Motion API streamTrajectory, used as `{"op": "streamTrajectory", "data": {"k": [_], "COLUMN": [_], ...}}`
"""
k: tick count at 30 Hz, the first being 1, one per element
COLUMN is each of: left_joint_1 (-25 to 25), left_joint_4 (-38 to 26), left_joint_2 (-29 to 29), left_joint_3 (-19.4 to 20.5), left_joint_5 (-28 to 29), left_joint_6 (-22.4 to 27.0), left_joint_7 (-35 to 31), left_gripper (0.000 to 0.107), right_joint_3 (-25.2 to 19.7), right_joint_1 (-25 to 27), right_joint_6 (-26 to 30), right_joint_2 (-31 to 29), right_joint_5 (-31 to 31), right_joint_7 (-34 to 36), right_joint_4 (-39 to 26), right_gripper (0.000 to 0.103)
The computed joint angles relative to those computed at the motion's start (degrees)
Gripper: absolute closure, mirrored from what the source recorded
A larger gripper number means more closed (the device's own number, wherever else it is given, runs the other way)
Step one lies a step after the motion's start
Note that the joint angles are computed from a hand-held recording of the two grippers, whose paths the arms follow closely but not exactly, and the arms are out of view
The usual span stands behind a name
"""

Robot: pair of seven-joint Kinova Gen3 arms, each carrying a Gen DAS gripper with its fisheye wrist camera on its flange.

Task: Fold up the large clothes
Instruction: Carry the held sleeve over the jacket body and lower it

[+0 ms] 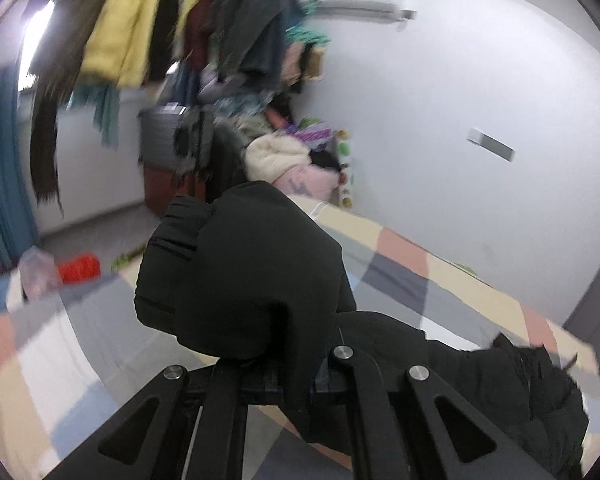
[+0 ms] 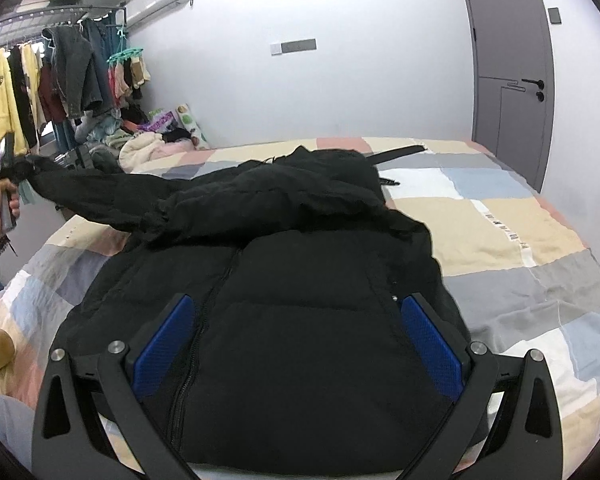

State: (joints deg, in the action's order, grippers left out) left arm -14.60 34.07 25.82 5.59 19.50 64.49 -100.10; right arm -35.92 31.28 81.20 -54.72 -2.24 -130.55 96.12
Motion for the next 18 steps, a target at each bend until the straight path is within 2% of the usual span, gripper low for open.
{"op": "streamTrajectory", "data": {"k": [4,9,18], "left_joint_1": [3.91,10.08,27.65], "left_joint_4": [4.27,6.41,7.59], "left_joint_2": [-5.91,-10.94,-15.35], "left_joint_3": [-0.46,-0.86,0.56], "left_joint_5": [-2.17,-5.53,-19.33], "left_joint_6": [-2.16,-3.0,-3.68], "left_joint_7": [-0.25,1.29,4.29], "left_gripper": [0.101,0.101,0.101], "right_joint_3": [0.72,-0.2,5.4], "right_joint_1": [-0.55,-0.95,-3.9], "right_joint_6": [-0.16,-0.22,-0.32], "right_joint_2": [-1.25,-2.27,-4.43], "right_joint_5": [-0.4,-0.32,0.05], "right_joint_7": [-0.17,1.63,2.85], "right_joint_4": [0.21,0.44,1.84], "right_gripper": [0.0,0.0,0.0]}}
